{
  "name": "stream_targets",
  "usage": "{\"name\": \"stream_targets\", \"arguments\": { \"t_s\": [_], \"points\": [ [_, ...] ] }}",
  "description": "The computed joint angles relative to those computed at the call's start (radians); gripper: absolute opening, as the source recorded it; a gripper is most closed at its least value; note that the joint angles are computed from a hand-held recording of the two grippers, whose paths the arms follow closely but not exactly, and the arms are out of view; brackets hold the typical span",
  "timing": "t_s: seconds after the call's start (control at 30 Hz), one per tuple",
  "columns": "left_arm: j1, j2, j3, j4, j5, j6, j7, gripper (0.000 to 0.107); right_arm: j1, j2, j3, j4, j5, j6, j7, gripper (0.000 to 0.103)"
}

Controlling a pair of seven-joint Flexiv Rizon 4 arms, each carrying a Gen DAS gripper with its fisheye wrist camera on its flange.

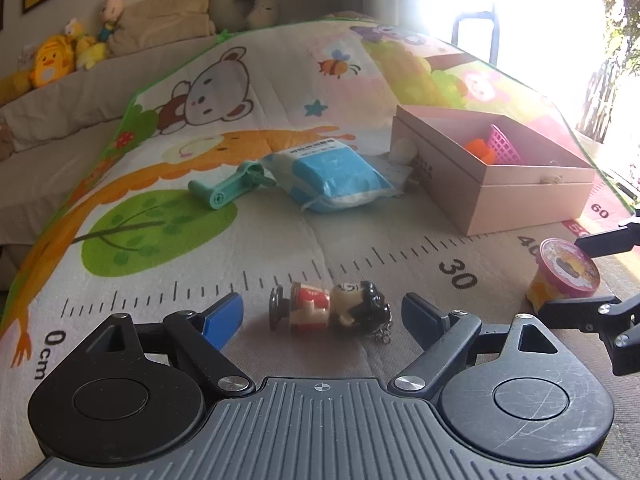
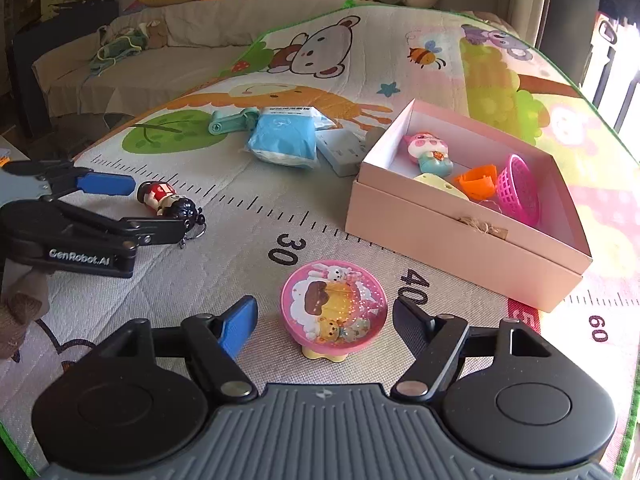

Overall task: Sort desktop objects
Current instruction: 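Carry the doll and container over the box and open the left gripper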

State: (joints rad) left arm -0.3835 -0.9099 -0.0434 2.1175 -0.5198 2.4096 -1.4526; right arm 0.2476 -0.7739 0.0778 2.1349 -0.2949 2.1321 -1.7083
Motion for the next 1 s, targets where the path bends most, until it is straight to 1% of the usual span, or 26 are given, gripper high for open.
{"name": "stream_targets", "arguments": {
  "t_s": [0.07, 0.17, 0.27, 0.3, 0.4, 0.43, 0.47, 0.5, 0.53, 0.57, 0.67, 0.8, 0.87, 1.0],
  "points": [
    [-0.011, -0.003, 0.008, -0.023, -0.01, -0.028, 0.032, 0.09, 0.032, -0.01, -0.024, 0.002, 0.032, 0.035, -0.026, 0.079],
    [-0.037, -0.007, 0.022, -0.046, -0.044, -0.062, 0.077, 0.086, 0.031, -0.021, -0.021, -0.007, 0.037, 0.046, -0.032, 0.08],
    [-0.044, -0.008, 0.024, -0.052, -0.06, -0.08, 0.09, 0.077, 0.017, -0.031, -0.007, -0.024, 0.024, 0.04, -0.02, 0.08],
    [-0.046, -0.009, 0.025, -0.051, -0.064, -0.08, 0.091, 0.071, 0.015, -0.035, -0.003, -0.029, 0.021, 0.037, -0.015, 0.08],
    [-0.049, -0.007, 0.022, -0.044, -0.065, -0.073, 0.086, 0.07, 0.027, -0.043, -0.012, -0.041, 0.026, 0.038, -0.015, 0.08],
    [-0.054, -0.003, 0.022, -0.039, -0.066, -0.068, 0.088, 0.069, 0.035, -0.042, -0.018, -0.042, 0.033, 0.037, -0.017, 0.078],
    [-0.056, 0.002, 0.021, -0.032, -0.062, -0.065, 0.089, 0.069, 0.034, -0.041, -0.018, -0.042, 0.033, 0.035, -0.016, 0.071],
    [-0.057, 0.008, 0.018, -0.023, -0.055, -0.063, 0.09, 0.069, 0.026, -0.038, -0.013, -0.04, 0.026, 0.028, -0.012, 0.067],
    [-0.059, 0.012, 0.015, -0.016, -0.05, -0.061, 0.091, 0.069, 0.015, -0.034, -0.006, -0.037, 0.016, 0.019, -0.005, 0.06],
    [-0.063, 0.016, 0.014, -0.008, -0.045, -0.06, 0.093, 0.069, -0.001, -0.031, 0.004, -0.033, 0.002, 0.014, 0.001, 0.056],
    [-0.068, 0.028, 0.003, 0.012, -0.027, -0.062, 0.092, 0.069, -0.05, -0.015, 0.029, -0.006, -0.05, 0.004, 0.011, 0.056],
    [-0.065, 0.062, -0.01, 0.044, 0.019, -0.043, 0.066, 0.069, -0.129, 0.037, 0.063, 0.05, -0.116, -0.006, 0.03, 0.056],
    [-0.082, 0.084, -0.001, 0.054, 0.029, -0.014, 0.074, 0.069, -0.177, 0.071, 0.08, 0.083, -0.147, 0.027, 0.038, 0.056],
    [-0.113, 0.121, 0.007, 0.039, 0.023, 0.042, 0.124, 0.069, -0.272, 0.137, 0.102, 0.134, -0.212, 0.148, 0.088, 0.056]
  ]
}}
